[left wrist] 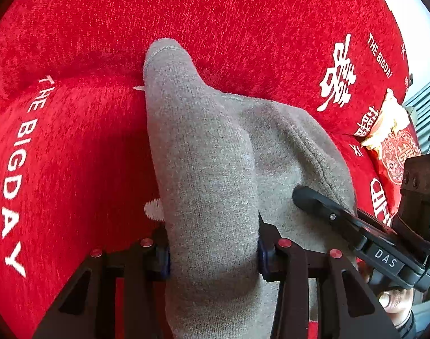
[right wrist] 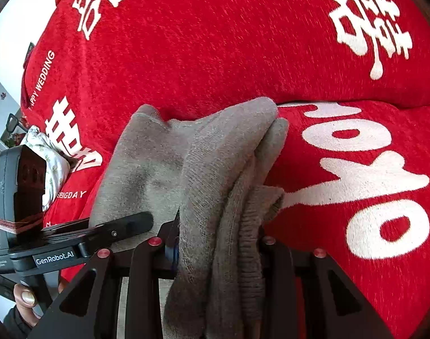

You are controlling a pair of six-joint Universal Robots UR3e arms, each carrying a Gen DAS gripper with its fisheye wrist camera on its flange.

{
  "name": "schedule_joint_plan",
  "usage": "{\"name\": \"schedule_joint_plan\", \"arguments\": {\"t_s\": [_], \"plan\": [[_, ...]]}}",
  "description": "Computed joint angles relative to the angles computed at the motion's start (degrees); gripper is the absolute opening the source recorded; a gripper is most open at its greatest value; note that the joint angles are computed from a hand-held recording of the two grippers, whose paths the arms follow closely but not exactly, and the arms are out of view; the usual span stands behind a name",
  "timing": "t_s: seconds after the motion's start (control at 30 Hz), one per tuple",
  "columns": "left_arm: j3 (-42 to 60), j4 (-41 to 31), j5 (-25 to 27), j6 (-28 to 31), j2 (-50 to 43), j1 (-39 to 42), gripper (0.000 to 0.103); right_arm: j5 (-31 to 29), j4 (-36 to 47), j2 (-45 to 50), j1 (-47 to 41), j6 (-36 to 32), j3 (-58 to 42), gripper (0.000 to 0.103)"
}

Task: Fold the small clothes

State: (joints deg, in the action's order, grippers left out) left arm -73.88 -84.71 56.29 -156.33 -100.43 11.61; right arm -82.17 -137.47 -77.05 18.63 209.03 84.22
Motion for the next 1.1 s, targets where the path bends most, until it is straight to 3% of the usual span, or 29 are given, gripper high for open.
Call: {"name": "schedule_joint_plan", "arguments": {"t_s": [0.97,1.1], "plan": [[-10.1,-17.8,-0.5,16.1,20.9,13.5,0.044,-10.5,7.7,-2.2,14.7,9.8,-5.4,0.034],[-12.6,-22.8,-0.9,22.0,25.1,18.2,0.044,-11.5,8.0,-2.0,16.2,10.9,-5.7,0.034]]}}
